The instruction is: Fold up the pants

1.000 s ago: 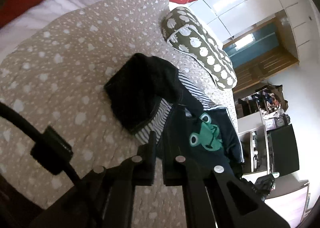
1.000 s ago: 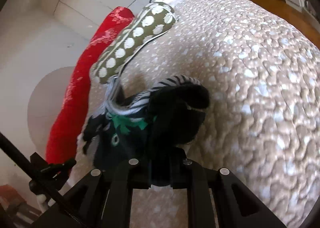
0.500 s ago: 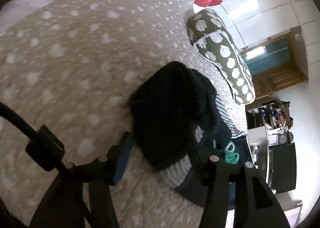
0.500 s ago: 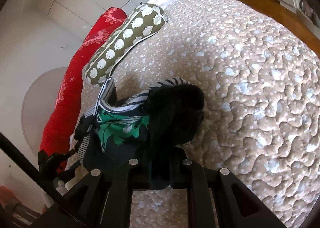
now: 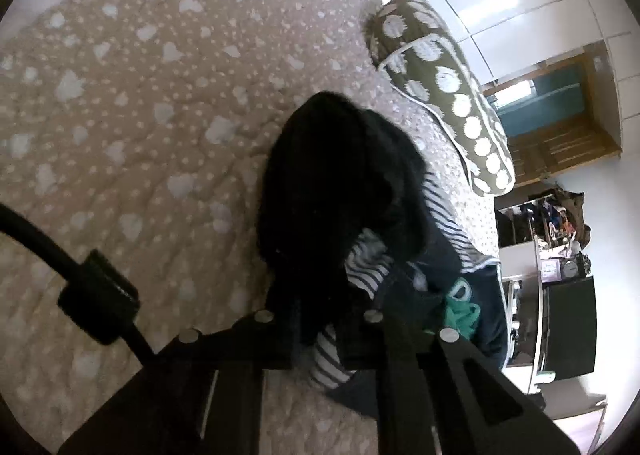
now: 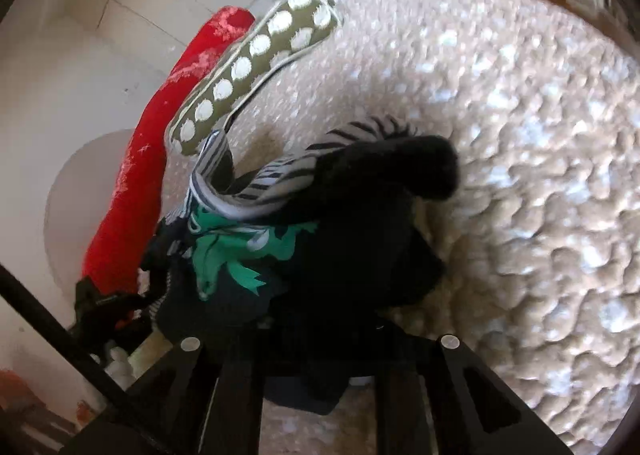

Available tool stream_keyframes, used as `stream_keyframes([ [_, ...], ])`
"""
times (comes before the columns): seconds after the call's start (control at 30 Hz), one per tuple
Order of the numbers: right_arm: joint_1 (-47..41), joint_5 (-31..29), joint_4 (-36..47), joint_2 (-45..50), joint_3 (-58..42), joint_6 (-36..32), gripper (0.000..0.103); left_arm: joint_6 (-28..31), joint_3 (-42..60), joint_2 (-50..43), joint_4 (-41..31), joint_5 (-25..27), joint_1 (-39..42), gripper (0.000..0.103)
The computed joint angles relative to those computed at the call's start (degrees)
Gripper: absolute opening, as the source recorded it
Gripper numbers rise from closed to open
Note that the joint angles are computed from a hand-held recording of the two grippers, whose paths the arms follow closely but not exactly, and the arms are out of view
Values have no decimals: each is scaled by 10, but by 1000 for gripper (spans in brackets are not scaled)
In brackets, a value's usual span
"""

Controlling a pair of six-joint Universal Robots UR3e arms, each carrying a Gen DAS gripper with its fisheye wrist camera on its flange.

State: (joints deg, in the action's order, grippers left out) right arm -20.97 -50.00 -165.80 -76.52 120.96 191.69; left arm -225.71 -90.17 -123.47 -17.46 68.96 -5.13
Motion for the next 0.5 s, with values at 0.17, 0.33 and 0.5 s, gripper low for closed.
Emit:
stream_keyframes([
  [0.17,-24,38,59,-54,16,-45,13,2,-77,86,5,19,-17,11],
  [0.33,-56,61,143,-138,52,-116,12,-11,-159,162,15,51,-44,12],
  [0.5,-97,50,189,-189,105,-169,14,-41,-253,175,83,21,-34,13],
])
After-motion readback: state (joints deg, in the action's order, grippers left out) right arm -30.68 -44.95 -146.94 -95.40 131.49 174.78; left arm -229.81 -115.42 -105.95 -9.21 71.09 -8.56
